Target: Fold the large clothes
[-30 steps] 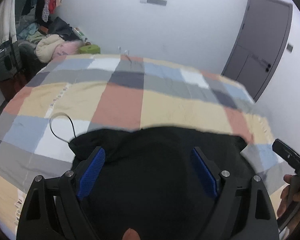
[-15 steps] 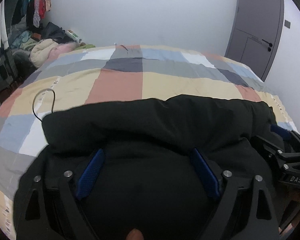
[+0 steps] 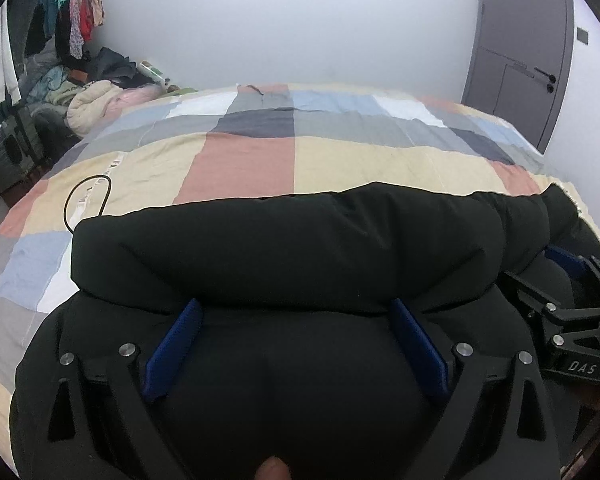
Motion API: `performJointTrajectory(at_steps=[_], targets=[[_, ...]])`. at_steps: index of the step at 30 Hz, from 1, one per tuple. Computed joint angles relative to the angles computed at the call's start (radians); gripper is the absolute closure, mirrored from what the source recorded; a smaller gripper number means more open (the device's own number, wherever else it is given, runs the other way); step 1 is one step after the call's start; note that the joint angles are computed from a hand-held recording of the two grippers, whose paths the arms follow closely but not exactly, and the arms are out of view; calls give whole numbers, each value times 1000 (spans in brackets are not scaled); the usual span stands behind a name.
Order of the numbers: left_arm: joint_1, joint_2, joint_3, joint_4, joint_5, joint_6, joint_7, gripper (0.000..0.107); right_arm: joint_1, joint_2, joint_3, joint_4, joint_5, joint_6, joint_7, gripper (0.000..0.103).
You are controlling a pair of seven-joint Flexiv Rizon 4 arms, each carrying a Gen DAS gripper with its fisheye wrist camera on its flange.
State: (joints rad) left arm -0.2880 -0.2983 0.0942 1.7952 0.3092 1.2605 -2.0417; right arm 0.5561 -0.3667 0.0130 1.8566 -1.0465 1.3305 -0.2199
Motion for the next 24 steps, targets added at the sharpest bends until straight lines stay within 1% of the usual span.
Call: performJointTrajectory(at_steps=[1, 3, 5, 6, 8, 10, 13, 15, 18, 20, 22, 24], targets=[[10, 8, -8, 17, -15, 19, 7, 11, -3, -1, 3, -2, 5, -1, -13, 0], [17, 22, -12, 35, -34, 29, 10, 11, -4, 13, 2, 9, -2, -2, -21, 0], [24, 40, -14, 55, -47, 41, 14, 11, -1, 45, -19, 36, -73, 7, 33, 0], [22, 56, -5, 64, -39, 37, 7, 11, -9, 55, -14, 44, -90, 1, 38, 0], [5, 89, 29, 69, 31, 11, -49, 11, -28, 85, -4, 67, -134, -7, 58, 0], [16, 125, 38, 92, 78, 9, -94, 11, -62, 120, 3, 100, -190, 10, 106, 0], [72, 166, 12, 152, 56, 27, -72, 11, -115, 161, 26, 136, -224, 10, 159, 0], [96, 176, 4, 175, 66, 27, -73, 11, -147, 172, 52, 154, -193, 7, 141, 0], [133, 179, -20, 227, 13, 64, -24, 10, -171, 174, 69, 178, -149, 2, 118, 0], [135, 179, -21, 234, 26, 69, -25, 10, -183, 164, 74, 190, -115, 24, 116, 0], [124, 171, -15, 212, 75, 47, -54, 8, -187, 151, 76, 195, -79, 55, 93, 0], [126, 163, -20, 207, 79, 45, -56, 6, -176, 143, 58, 199, -98, 71, 109, 0]])
